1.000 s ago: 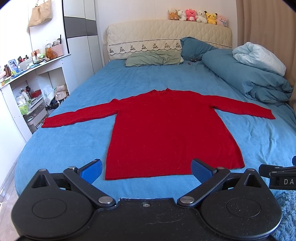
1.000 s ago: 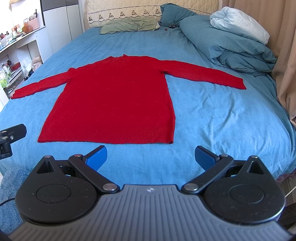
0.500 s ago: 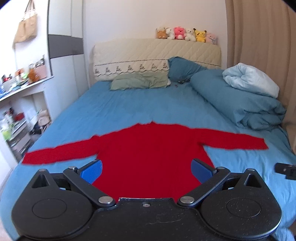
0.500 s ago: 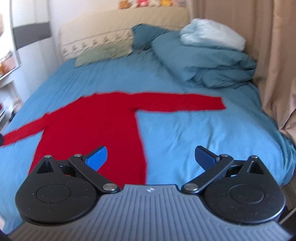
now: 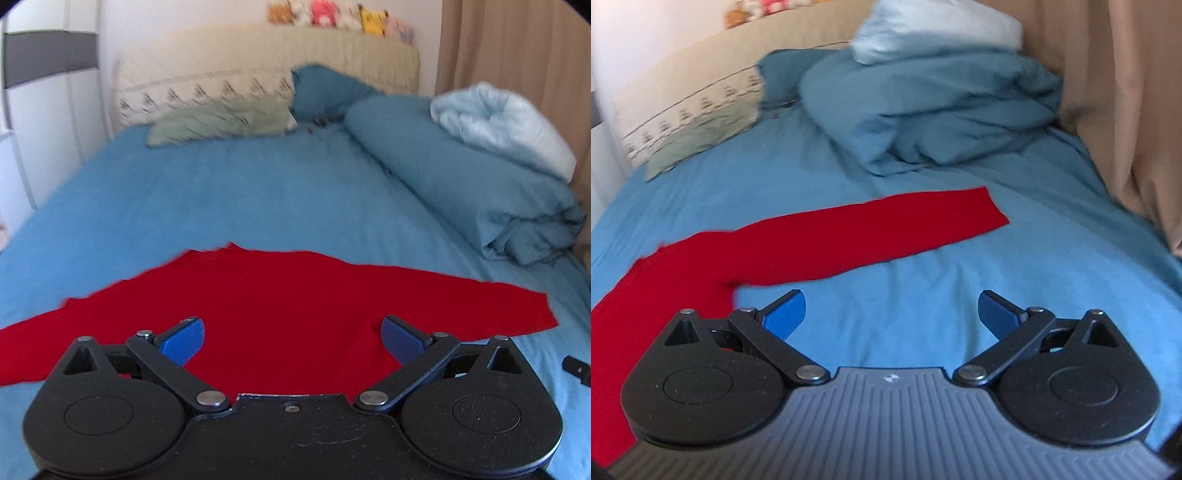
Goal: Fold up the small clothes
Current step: 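Move the right gripper to the sweater sleeve cuff and grasp it, then fold the held sleeve across the sweater body and open the right gripper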
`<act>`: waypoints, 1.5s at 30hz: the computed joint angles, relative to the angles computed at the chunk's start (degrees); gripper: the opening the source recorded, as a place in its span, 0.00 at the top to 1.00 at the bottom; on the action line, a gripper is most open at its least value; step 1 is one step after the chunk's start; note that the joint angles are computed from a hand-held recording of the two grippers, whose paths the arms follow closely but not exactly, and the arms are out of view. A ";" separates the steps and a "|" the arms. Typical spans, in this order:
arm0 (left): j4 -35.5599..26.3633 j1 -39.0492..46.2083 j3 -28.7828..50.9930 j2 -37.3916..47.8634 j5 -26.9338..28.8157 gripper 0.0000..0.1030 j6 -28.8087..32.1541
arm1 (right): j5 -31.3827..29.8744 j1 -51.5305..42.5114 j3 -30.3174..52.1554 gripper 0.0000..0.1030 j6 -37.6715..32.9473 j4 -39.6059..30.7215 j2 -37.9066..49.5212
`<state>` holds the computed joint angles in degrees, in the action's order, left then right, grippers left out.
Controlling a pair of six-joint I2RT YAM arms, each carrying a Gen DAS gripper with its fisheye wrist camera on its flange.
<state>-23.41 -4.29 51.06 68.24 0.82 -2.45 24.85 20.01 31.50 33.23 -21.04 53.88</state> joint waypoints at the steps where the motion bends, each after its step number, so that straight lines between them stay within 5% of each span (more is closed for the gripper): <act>1: 2.75 -0.62 1.14 4.86 -0.06 0.00 0.36 | -1.53 -3.35 -1.57 0.00 -1.74 6.49 3.84; 7: 10.88 -2.85 13.11 30.98 0.74 0.00 0.04 | -7.65 -15.51 -1.02 0.00 -3.31 35.19 31.16; 13: 7.15 -5.25 25.73 45.28 -0.70 0.00 -1.49 | -8.58 -20.18 6.04 0.02 -1.46 42.99 46.88; 21: -2.22 -7.87 41.12 58.42 -2.28 0.00 -4.02 | -4.75 -21.37 14.46 0.31 1.25 38.91 53.22; 23: -0.81 -8.48 41.29 59.26 -3.65 0.00 -3.16 | -3.81 -21.23 16.04 0.52 2.07 36.97 53.51; 27: 2.12 -7.84 38.58 58.06 -2.06 0.00 -1.66 | -3.95 -20.83 19.13 0.75 1.51 31.99 52.92; 33: 3.99 -1.51 32.74 50.01 4.72 0.00 -0.18 | -2.65 -14.47 24.93 0.77 -3.61 25.67 47.14; 37: 1.69 5.96 31.71 43.53 7.65 0.00 4.71 | -4.63 -6.13 36.46 0.77 -7.48 22.20 47.54; 45: 0.94 25.28 29.92 38.90 10.34 0.00 17.04 | -17.39 12.09 69.98 0.77 -6.79 16.99 68.95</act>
